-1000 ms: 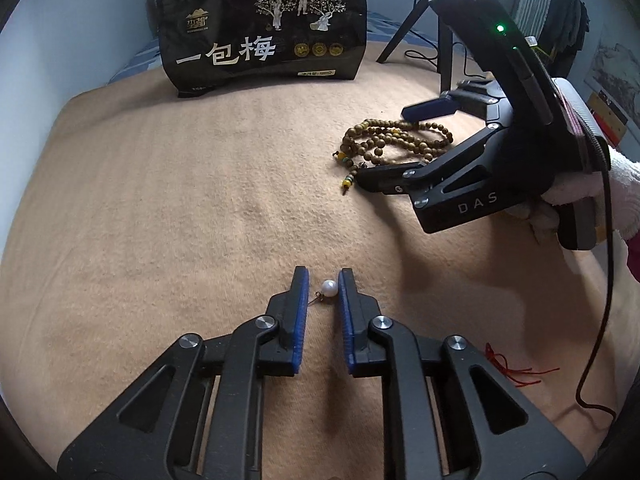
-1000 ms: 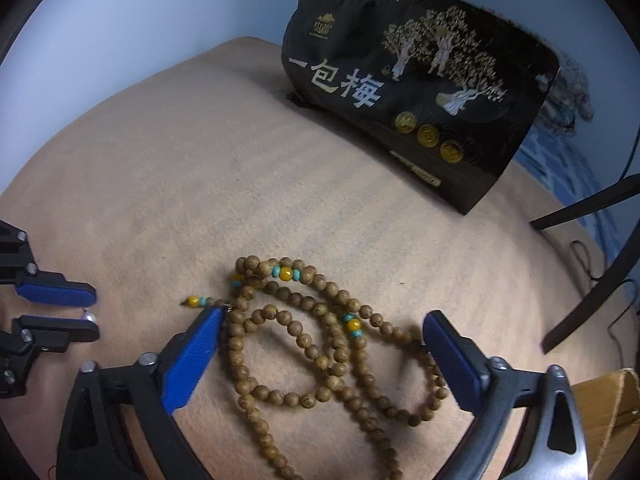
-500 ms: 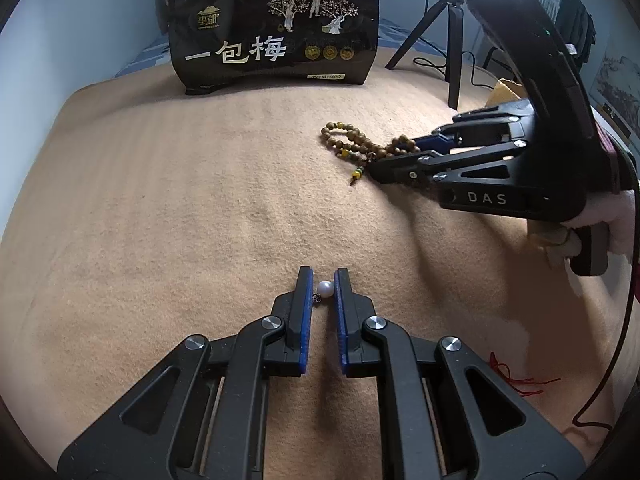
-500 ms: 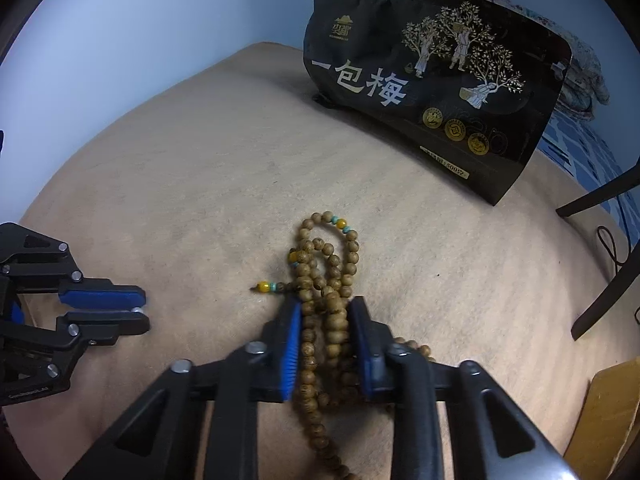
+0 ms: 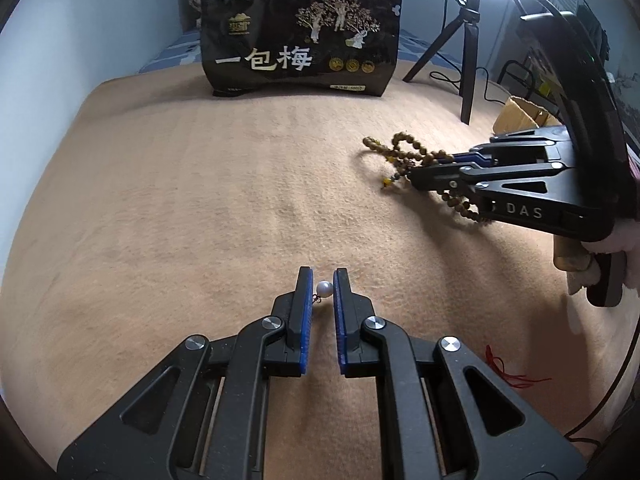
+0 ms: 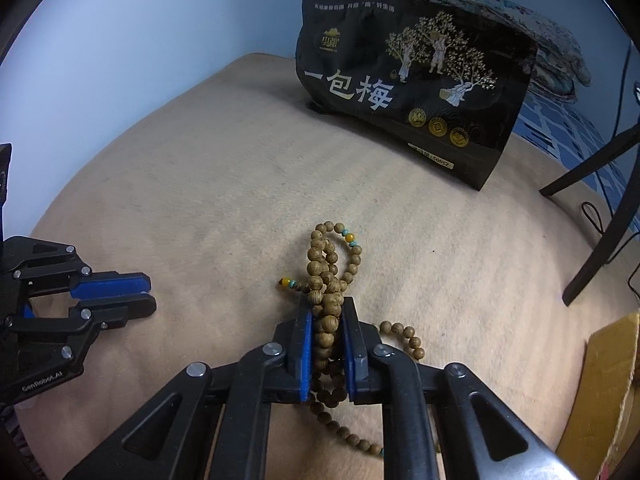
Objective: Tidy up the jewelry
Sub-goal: 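Close the left gripper on the pearl earring while the right gripper grasps the bead necklace, then lift and carry the earring with the left gripper while the right gripper carries the necklace to the box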
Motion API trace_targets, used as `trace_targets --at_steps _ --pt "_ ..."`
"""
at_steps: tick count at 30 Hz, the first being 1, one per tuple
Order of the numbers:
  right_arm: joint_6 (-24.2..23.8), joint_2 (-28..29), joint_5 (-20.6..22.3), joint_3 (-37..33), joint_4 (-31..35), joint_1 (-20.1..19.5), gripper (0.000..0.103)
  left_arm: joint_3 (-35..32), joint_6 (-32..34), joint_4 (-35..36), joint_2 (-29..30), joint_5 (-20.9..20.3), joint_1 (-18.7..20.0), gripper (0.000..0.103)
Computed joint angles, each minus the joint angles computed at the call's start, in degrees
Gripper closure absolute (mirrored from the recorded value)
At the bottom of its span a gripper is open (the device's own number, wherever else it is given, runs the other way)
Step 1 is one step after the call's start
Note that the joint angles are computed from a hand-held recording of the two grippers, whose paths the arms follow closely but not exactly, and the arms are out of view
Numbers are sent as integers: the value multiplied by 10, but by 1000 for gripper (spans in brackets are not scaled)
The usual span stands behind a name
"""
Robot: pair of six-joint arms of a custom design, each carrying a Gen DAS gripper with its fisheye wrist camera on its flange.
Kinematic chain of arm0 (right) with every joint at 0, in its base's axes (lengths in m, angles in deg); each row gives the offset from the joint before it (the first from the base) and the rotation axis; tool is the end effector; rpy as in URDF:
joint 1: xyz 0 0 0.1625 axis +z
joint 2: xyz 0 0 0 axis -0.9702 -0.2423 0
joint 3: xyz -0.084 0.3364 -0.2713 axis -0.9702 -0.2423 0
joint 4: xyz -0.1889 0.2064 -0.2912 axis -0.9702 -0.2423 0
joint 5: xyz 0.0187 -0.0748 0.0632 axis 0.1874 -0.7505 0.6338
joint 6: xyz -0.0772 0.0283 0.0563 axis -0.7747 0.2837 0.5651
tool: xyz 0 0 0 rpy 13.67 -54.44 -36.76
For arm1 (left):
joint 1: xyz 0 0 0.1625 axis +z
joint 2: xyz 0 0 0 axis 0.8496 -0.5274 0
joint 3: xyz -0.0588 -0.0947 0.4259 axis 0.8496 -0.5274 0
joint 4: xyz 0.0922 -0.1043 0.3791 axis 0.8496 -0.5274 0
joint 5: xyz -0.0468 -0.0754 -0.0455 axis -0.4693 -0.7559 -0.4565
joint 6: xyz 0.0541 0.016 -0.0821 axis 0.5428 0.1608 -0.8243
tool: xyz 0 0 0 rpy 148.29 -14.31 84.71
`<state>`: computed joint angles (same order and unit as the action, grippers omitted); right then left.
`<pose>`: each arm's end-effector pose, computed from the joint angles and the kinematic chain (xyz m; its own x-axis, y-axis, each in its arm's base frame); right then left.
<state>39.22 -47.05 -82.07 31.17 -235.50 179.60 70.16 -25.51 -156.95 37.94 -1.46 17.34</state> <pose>0.2750 -0.8355 0.0059 -0.7107 -0.1568 0.6858 -0.4798 0.8209 -0.3096 -0.0432 -0.8407 0.2243 -0.6145 0.6235 -0.4834 0.7466 0.6575 -0.1011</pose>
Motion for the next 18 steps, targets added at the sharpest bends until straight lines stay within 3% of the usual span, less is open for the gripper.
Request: trace_targets --at_steps 2,18 --pt "2 3 2 -10 2 0 92 5 0 -4 -5 0 -1 95" --pt "27 -85 -2 130 -108 39 92 51 -6 -25 -63 -16 -29 95"
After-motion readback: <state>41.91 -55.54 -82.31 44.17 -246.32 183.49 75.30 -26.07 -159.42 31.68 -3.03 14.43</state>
